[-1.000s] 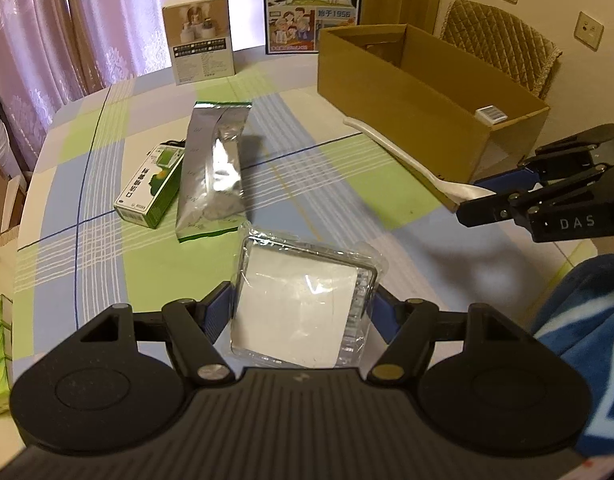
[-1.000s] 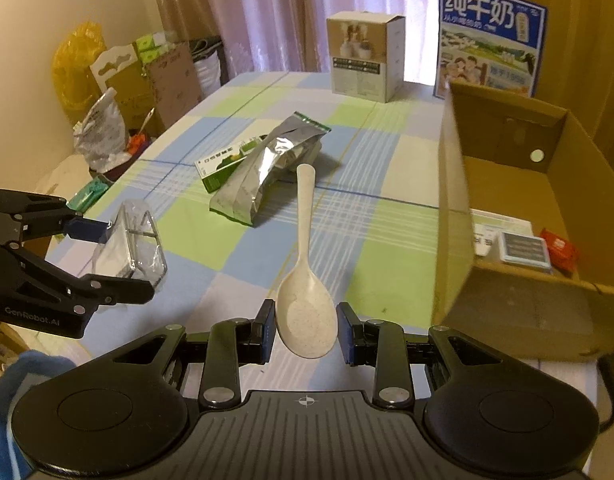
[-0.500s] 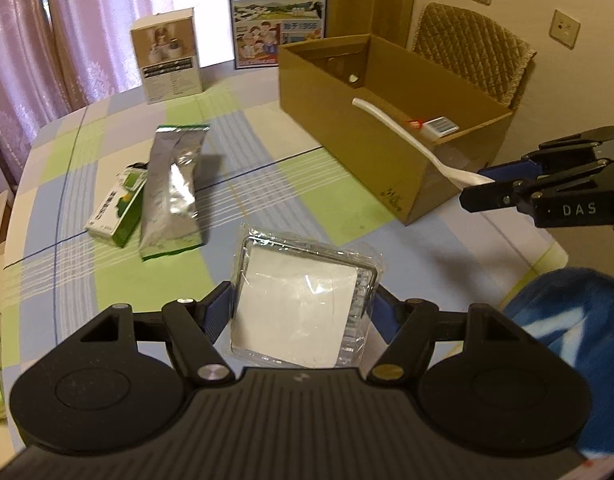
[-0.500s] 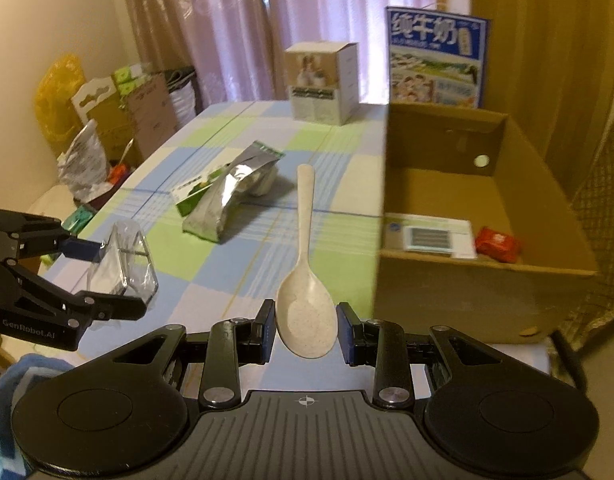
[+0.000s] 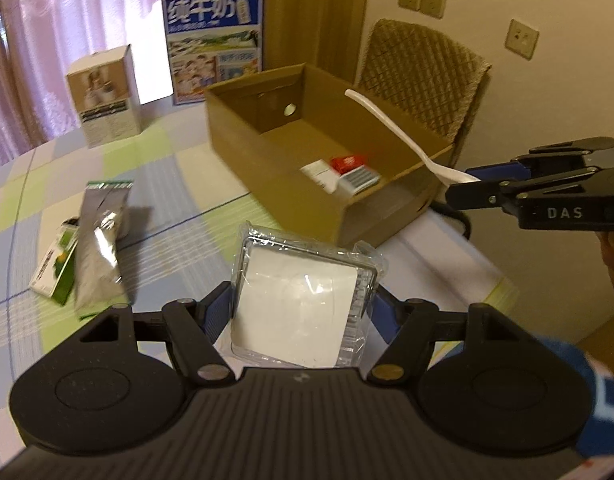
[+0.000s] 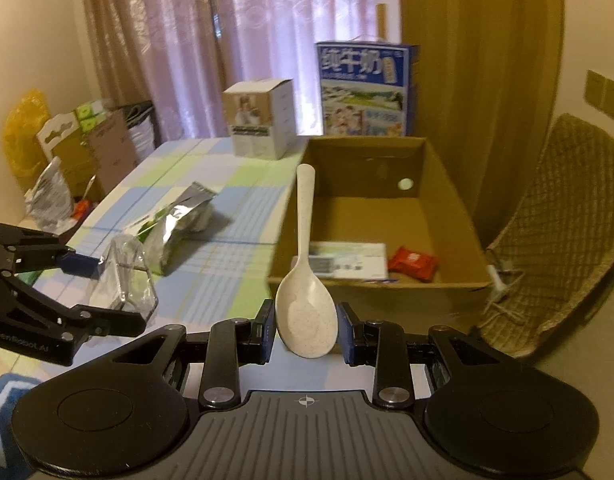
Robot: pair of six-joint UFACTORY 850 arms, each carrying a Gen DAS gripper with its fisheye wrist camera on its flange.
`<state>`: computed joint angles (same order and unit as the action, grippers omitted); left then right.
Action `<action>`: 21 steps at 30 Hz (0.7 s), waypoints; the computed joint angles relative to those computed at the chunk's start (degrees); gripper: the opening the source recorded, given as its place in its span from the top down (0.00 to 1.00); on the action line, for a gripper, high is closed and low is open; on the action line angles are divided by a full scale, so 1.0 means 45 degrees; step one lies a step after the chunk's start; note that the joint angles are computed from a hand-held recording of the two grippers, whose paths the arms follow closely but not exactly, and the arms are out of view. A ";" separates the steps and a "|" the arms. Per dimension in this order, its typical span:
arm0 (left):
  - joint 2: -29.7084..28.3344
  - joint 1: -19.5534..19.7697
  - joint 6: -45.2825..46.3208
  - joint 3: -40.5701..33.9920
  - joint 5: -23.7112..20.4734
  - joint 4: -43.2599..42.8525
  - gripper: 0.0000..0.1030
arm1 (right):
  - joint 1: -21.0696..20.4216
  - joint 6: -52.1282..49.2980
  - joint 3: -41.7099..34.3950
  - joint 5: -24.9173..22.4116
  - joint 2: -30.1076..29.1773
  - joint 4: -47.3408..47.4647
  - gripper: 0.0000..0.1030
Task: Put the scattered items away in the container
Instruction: 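Carry the white spoon and clear packet over the cardboard box with both tools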
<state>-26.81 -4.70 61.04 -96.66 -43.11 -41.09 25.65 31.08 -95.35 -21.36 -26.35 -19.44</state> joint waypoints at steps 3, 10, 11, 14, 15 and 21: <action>-0.0164 -0.0270 -0.0108 -0.0373 -0.0160 -0.0139 0.35 | -0.0222 0.0181 0.0012 -0.0056 0.0068 -0.0191 0.72; -0.0703 -0.0815 -0.0467 -0.1430 -0.0394 -0.0368 0.35 | -0.0676 -0.0086 -0.0219 -0.0242 -0.0008 -0.0052 0.72; -0.0821 -0.0881 -0.0547 -0.1641 -0.0465 -0.0413 0.35 | -0.0729 -0.0128 -0.0279 -0.0281 -0.0045 -0.0014 0.72; -0.1166 -0.1062 -0.0778 -0.2248 -0.0607 -0.0397 0.35 | -0.0906 -0.0391 -0.0414 -0.0327 -0.0158 0.0230 0.72; -0.1280 -0.1120 -0.0858 -0.2453 -0.0640 -0.0359 0.35 | -0.0959 -0.0454 -0.0435 -0.0332 -0.0175 0.0276 0.72; -0.2194 -0.1397 -0.1501 -0.4010 -0.0931 -0.0152 0.35 | -0.1203 -0.0928 -0.1105 -0.0526 -0.0639 0.0521 0.72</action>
<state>-36.69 -10.99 54.28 -114.70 -47.30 -41.77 20.24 26.90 -100.32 -23.73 -29.23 -17.10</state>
